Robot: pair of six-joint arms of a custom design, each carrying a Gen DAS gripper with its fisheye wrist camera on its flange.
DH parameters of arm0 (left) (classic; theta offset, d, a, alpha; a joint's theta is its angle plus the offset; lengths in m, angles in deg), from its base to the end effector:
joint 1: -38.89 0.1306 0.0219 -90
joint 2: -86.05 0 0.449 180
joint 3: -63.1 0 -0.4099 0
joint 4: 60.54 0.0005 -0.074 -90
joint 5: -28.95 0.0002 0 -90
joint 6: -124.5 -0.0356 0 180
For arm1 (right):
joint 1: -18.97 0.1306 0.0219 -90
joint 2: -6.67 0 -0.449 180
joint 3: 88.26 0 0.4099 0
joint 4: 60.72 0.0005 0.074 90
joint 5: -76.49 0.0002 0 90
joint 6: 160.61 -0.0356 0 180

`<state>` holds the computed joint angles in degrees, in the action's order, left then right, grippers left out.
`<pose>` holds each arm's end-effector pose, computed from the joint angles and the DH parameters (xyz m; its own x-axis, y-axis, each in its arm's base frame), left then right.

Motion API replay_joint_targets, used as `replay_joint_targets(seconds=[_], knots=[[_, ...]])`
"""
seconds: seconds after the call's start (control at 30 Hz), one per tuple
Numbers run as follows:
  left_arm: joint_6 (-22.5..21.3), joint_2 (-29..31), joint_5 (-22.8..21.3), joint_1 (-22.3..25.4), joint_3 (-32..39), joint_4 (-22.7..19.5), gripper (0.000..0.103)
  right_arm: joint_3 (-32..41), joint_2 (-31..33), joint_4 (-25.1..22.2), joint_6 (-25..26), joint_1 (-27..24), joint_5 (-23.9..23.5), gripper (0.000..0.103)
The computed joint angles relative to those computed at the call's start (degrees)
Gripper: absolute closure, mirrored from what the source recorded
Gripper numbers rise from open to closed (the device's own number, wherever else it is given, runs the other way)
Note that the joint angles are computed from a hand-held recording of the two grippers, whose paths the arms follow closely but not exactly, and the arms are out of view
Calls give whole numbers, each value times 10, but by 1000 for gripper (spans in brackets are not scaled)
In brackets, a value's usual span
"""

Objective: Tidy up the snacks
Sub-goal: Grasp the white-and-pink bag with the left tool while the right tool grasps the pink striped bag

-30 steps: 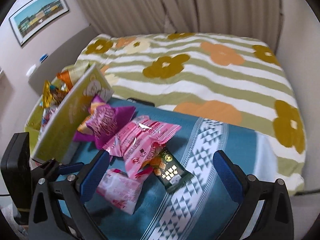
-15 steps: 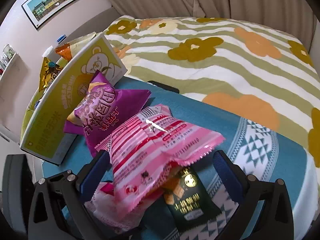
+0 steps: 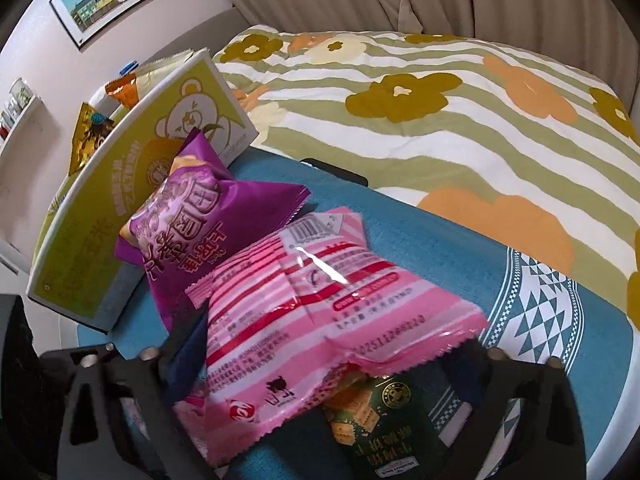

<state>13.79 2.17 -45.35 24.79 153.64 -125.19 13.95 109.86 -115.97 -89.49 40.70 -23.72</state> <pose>0.4962 -0.1351 0.4352 -0.7394 0.5367 -0.4064 0.6252 0.7714 -0.1186 0.5502 0.2256 0.4700 -0.8782 -0.0072 -0.4783 -0.1815 0.9301 0.3193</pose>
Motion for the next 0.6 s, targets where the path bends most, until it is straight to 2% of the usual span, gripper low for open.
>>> replay_joint_targets(seconds=[0.13,0.2,0.37,0.6], knots=[[-2,5,0,4,9,-10,48,0,-3,-1,9,7,13,26],[-2,5,-2,4,13,-15,49,2,-6,-7,14,13,35,28],[-1,8,3,5,32,-34,49,1,-21,-16,-2,18,58,29],[-9,0,17,11,67,-59,49,36,-41,-61,-8,37,110,29]])
